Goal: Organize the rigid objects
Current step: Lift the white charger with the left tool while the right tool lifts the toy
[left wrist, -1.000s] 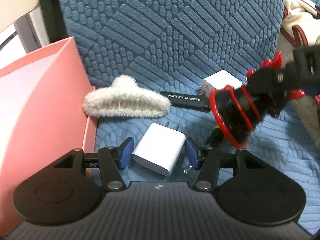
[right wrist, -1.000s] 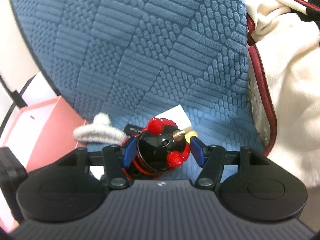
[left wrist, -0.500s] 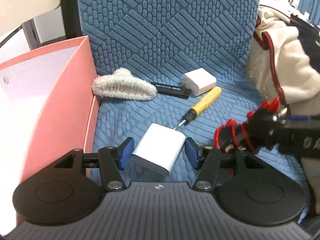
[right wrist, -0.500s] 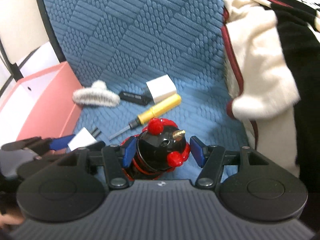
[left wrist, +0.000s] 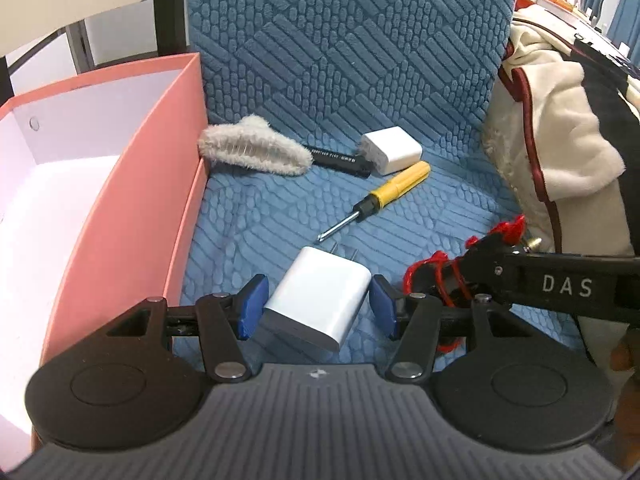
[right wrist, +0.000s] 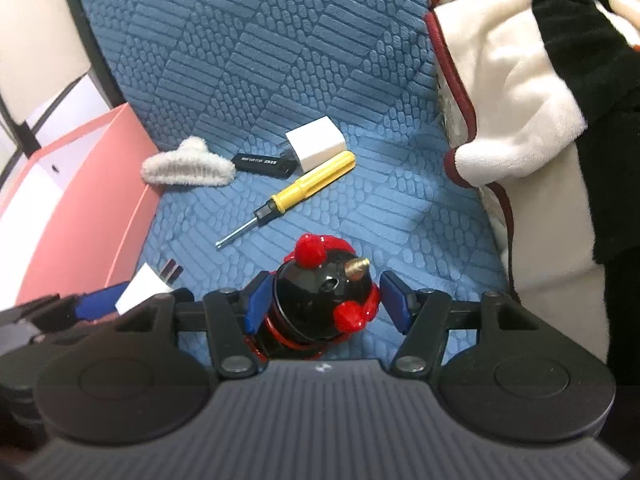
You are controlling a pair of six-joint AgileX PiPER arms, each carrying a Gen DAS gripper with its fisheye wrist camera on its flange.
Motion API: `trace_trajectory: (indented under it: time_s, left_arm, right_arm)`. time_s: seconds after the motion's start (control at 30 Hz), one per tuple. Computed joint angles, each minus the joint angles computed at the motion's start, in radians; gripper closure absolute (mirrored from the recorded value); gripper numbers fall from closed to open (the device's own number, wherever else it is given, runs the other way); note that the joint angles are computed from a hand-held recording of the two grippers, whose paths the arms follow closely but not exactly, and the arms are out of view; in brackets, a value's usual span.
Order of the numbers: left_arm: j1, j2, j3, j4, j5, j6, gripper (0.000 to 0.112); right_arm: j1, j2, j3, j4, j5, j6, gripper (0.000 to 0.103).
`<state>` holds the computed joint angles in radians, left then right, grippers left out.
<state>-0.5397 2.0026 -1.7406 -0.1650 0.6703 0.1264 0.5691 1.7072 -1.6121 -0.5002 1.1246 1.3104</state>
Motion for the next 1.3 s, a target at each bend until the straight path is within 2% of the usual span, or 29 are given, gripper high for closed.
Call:
trace_trajectory:
  time_s: [0.2,0.5,0.63,0.93,1.3]
  left_arm:
    - [0.0,0.032,-0.052,0.023,0.015,-0.037,0.05]
    - [0.005,0.056,-0.08,0.047,0.022,-0.062,0.05]
    - [0.009,0.055,-0.082,0.037,0.023,-0.062,0.05]
    - [0.015,0.019,-0.037,0.023,-0.002,-0.045,0.05]
    - [0.046,-0.096,0.045,-0.102,0.007,0.089,0.05]
  right_arm:
    - [-0.088,-0.072,0.128,0.14,-0.199,0.035,0.034]
    - [-0.13,-0.06,0.164,0.245,-0.295,0.014,0.034]
    - [-0.115,-0.046,0.144,0.209,-0.284,0.016,0.041]
    - [-0.06,-0.048,0.087,0.118,-0.185,0.041,0.042]
    - [0.039,-0.096,0.024,0.034,-0.049,0.121,0.042]
